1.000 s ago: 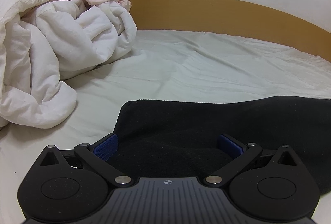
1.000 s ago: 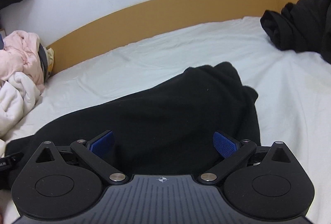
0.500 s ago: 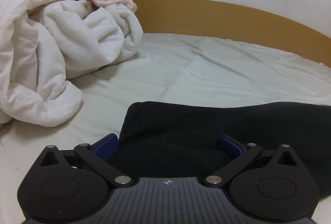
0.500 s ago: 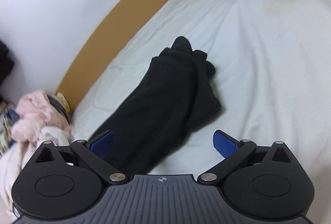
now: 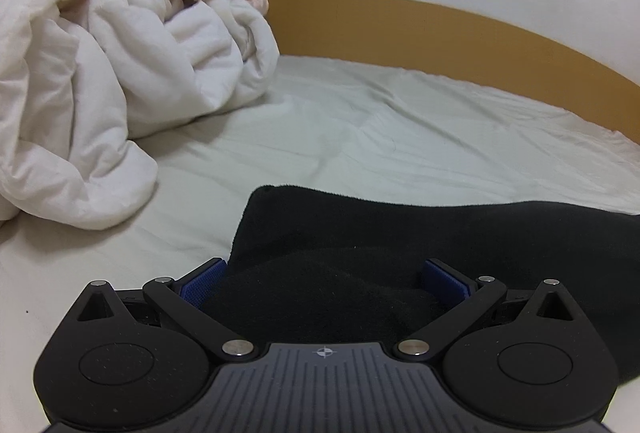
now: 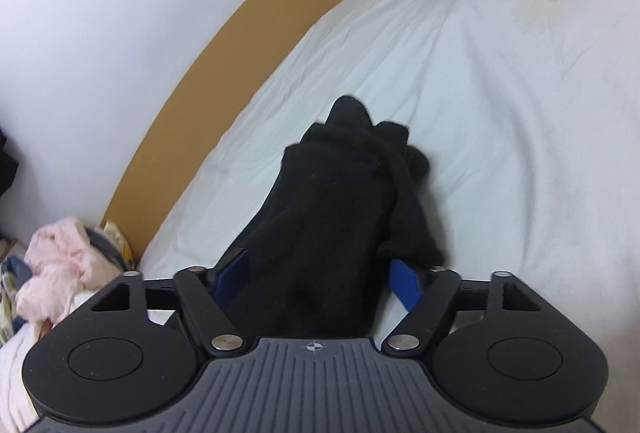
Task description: Fold clothes
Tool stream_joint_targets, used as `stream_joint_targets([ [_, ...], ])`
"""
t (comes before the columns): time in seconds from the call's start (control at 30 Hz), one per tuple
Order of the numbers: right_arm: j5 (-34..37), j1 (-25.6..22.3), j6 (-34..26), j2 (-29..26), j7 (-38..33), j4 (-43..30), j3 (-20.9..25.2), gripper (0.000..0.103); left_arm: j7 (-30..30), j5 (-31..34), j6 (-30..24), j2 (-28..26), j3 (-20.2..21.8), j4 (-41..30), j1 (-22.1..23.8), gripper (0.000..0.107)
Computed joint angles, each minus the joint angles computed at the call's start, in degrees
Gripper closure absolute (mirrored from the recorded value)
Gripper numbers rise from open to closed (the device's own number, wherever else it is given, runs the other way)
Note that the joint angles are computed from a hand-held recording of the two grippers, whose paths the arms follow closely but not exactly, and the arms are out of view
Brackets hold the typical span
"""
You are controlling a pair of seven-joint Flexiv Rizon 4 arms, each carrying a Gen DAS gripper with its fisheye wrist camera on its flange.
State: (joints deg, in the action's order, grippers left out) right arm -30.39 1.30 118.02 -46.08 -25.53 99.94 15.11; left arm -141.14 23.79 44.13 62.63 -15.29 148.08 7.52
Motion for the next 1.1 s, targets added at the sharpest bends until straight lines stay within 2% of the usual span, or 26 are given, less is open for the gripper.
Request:
stream_joint_targets([
  [0.13, 1.68, 2.93, 1.84, -1.58, -2.09, -2.23, -2.03, 0.032, 1.07, -1.85, 0.64, -0.45, 3.38, 0.35, -1.7, 0.005],
  [0.2, 5.28, 7.08, 2.84, -1.32, -4.99, -2.37, -5.76, 0.032, 2.62, -3.01, 0.19, -0.3, 5.44, 0.11, -2.58, 0.005],
  [0.33, 11.03, 11.05, 3.01, -1.87, -8.19, -3.79, -9.02, 0.032, 5.66, -3.41, -2.01, 2.74, 7.82, -0.2, -2.4, 0.005],
  [0.37, 12.02, 11.53, 3.26, -2.34, -9.06, -4.34, -9.61, 0.036, 6.42, -3.43, -2.58, 3.63, 8.32, -0.26, -2.21, 0.005],
  [0.43, 9.41, 9.43, 2.17, -3.93, -9.4, -6.32, -7.69, 0.055, 8.23, -3.14, -4.42, 5.2, 9.11, -0.42, -1.38, 0.005],
  [0.47, 6.66, 6.8, 1.78, -4.76, -8.41, -6.88, -4.84, 0.071, 8.73, -2.93, -5.4, 6.3, 9.44, -0.17, -0.85, 0.005],
  [0.5, 3.87, 4.74, 1.62, -5.57, -6.82, -7.36, -2.84, 0.073, 9.22, -2.8, -6.26, 7.39, 9.92, 0.14, -0.45, 0.005],
  [0.53, 4.16, 4.29, 2.27, -5.41, -7.12, -6.65, -2.45, 0.074, 9.68, -3.08, -6.66, 8.51, 11.0, 0.75, -0.55, 0.005],
  [0.6, 5.37, 5.56, 4.05, -4.62, -8.09, -5.34, -4.15, 0.077, 10.32, -4.09, -7.27, 10.89, 13.2, 1.95, -0.75, 0.005],
  [0.7, 10.6, 10.29, 6.07, -3.17, -11.87, -3.89, -8.89, 0.078, 11.91, -4.97, -9.07, 13.85, 14.43, 2.44, -0.38, 0.005],
  [0.77, 15.12, 14.56, 5.29, -1.87, -15.59, -3.19, -12.83, 0.079, 12.97, -4.97, -10.67, 15.59, 14.42, 2.26, 0.18, 0.005],
  [0.83, 21.16, 20.42, 5.03, -0.64, -21.34, -2.19, -18.11, 0.079, 13.21, -5.79, -11.61, 17.24, 15.82, 2.72, 0.53, 0.005],
  [0.93, 28.17, 27.59, 8.3, 0.39, -31.12, -0.57, -24.73, 0.079, 13.08, -7.06, -14.21, 19.57, 17.67, 2.83, 1.6, 0.005],
  [1.1, 35.56, 35.48, 9.1, 2.63, -43.03, -0.15, -30.58, 0.079, 13.88, -7.56, -16.13, 24.28, 20.75, 3.99, 2.96, 0.005],
])
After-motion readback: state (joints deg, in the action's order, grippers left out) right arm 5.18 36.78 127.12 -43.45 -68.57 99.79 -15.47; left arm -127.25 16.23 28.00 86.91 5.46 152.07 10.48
